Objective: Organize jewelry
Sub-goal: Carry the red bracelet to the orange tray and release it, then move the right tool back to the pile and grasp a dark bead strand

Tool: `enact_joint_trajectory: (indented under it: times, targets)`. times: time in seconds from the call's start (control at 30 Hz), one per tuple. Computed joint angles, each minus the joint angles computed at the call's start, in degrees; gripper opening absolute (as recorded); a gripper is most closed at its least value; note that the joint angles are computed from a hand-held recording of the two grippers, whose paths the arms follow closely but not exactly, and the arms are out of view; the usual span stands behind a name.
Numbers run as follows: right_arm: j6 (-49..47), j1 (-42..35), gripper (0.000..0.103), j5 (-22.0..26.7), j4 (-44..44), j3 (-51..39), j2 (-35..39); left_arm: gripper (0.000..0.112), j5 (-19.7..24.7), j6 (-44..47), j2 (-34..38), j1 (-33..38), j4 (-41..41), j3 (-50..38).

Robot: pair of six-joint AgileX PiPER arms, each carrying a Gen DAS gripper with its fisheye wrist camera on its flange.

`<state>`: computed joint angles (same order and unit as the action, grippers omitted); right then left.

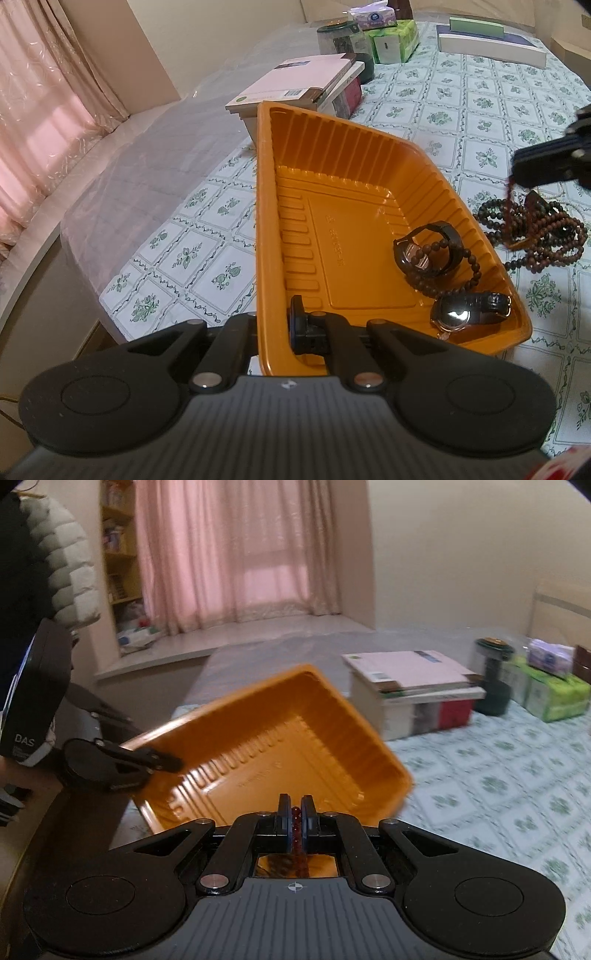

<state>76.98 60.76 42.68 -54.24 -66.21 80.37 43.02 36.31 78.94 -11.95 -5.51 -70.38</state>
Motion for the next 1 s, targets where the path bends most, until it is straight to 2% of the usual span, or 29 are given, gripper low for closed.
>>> enact_joint_trajectory:
  times: [0.2, 0.67, 0.87, 1.0]
  targets:
    - [-2.65, -3.16, 0.004, -5.19, 3.88, -2.05, 3.28, 0.003, -0.20, 0.81, 0.20, 0.37, -1.00, -0.09]
    - [-2.11, -5.06, 0.005, -8.17, 5.60, -3.33, 5.71, 0.003, -0.14, 1.30, 0.16, 0.68, -1.43, -0.10]
    - [4.19, -3.37, 0.007, -4.29, 0.77, 0.09, 2.39, 0.003, -0.09, 1.21, 0.16, 0.66, -1.34, -0.15]
    - [12.92, -0.13, 0.011, 2.39, -2.87, 7.16, -3.42, 0.003, -0.08, 1.24, 0.14, 0.67, -1.36, -0.14]
